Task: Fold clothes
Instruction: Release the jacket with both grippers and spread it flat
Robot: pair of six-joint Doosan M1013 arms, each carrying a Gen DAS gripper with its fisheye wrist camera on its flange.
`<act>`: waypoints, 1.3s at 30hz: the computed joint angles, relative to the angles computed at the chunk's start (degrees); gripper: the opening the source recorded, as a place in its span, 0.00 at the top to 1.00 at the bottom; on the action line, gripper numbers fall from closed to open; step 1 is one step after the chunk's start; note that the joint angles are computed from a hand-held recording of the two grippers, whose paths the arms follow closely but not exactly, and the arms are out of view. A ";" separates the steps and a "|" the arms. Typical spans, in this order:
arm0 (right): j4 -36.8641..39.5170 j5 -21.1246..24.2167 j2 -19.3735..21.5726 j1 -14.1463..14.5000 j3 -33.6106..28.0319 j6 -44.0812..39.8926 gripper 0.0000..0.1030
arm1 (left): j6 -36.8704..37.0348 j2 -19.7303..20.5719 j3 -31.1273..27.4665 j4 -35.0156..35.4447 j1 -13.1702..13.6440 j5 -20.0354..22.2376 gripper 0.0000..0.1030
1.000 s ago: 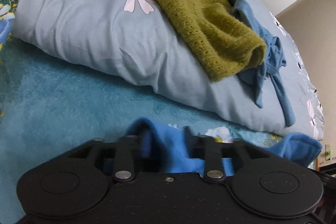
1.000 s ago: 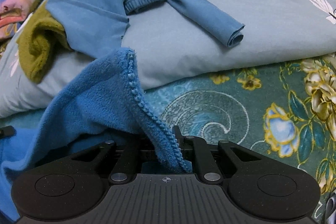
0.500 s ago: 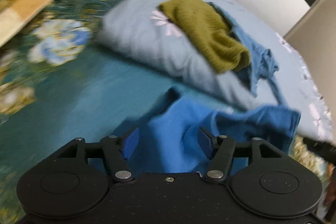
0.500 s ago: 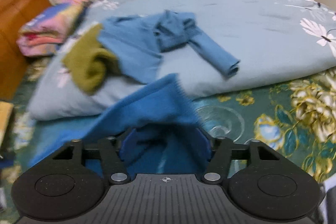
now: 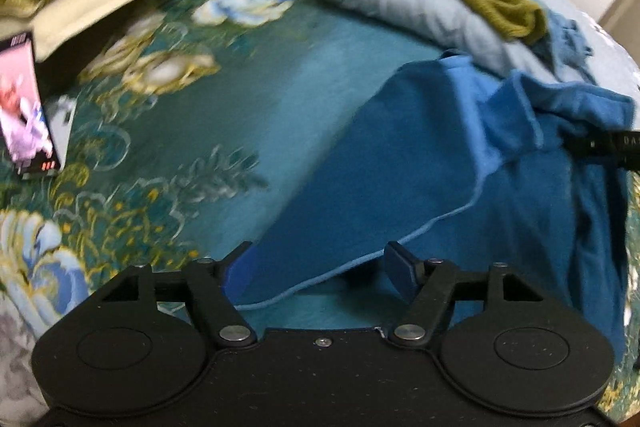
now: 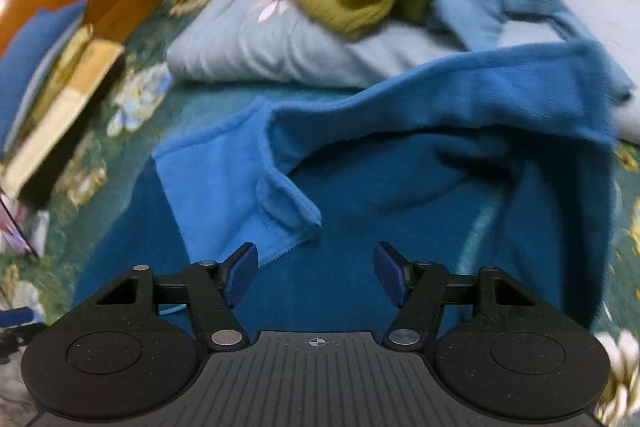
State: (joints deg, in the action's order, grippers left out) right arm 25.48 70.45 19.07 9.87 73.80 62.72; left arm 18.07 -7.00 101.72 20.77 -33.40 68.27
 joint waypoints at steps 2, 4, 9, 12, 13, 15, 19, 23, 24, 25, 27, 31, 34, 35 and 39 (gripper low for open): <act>-0.97 0.22 1.51 1.21 -1.42 0.19 0.40 | -0.23 -0.59 1.15 -0.63 1.21 -0.47 0.34; -2.11 0.47 3.20 2.36 -3.08 0.59 0.40 | -0.60 -1.08 2.15 -1.14 2.36 -0.91 0.34; -2.75 3.85 6.15 3.94 -5.86 1.45 0.42 | -2.71 -1.48 3.24 -2.31 3.97 -1.05 0.34; -2.72 7.09 7.01 4.17 -6.95 0.55 0.60 | -2.52 -1.75 3.67 -3.08 5.29 -1.42 0.34; -2.78 7.93 7.16 4.12 -7.32 0.55 0.80 | -2.16 -1.79 3.79 -3.33 5.79 -1.52 0.34; -2.85 9.65 7.57 3.95 -8.48 0.92 0.92 | -1.78 -1.87 3.90 -3.59 6.47 -1.73 0.34; -3.15 10.02 8.17 3.66 -11.61 1.07 0.96 | -1.76 -2.17 3.99 -3.91 7.45 -2.04 0.34; -6.58 4.60 9.45 3.62 -16.82 1.11 0.96 | -2.08 -2.63 4.31 -4.59 8.25 -3.40 0.34; -8.34 3.01 10.16 3.59 -18.50 1.43 0.96 | -2.18 -2.71 4.41 -4.87 8.46 -3.87 0.33; -10.39 1.47 10.97 3.61 -20.17 1.68 0.96 | -2.25 -2.78 4.53 -5.15 8.67 -4.49 0.33; -16.20 -0.93 12.80 4.11 -23.27 2.41 0.96 | -2.17 -2.75 4.67 -5.78 8.79 -5.69 0.33; -23.12 0.15 16.84 4.60 -28.76 6.26 0.96 | -1.83 -2.41 4.80 -7.26 8.68 -7.89 0.33; -24.73 0.21 17.23 4.87 -28.09 7.72 0.96 | -0.92 -2.16 4.97 -9.52 8.70 -10.40 0.33; -24.93 -0.40 16.92 4.97 -27.20 8.04 0.95 | -0.30 -2.02 4.99 -10.15 8.64 -11.05 0.33; -23.93 -2.63 15.42 4.99 -24.27 8.28 0.93 | 4.34 -0.97 4.73 -13.51 8.39 -13.22 0.33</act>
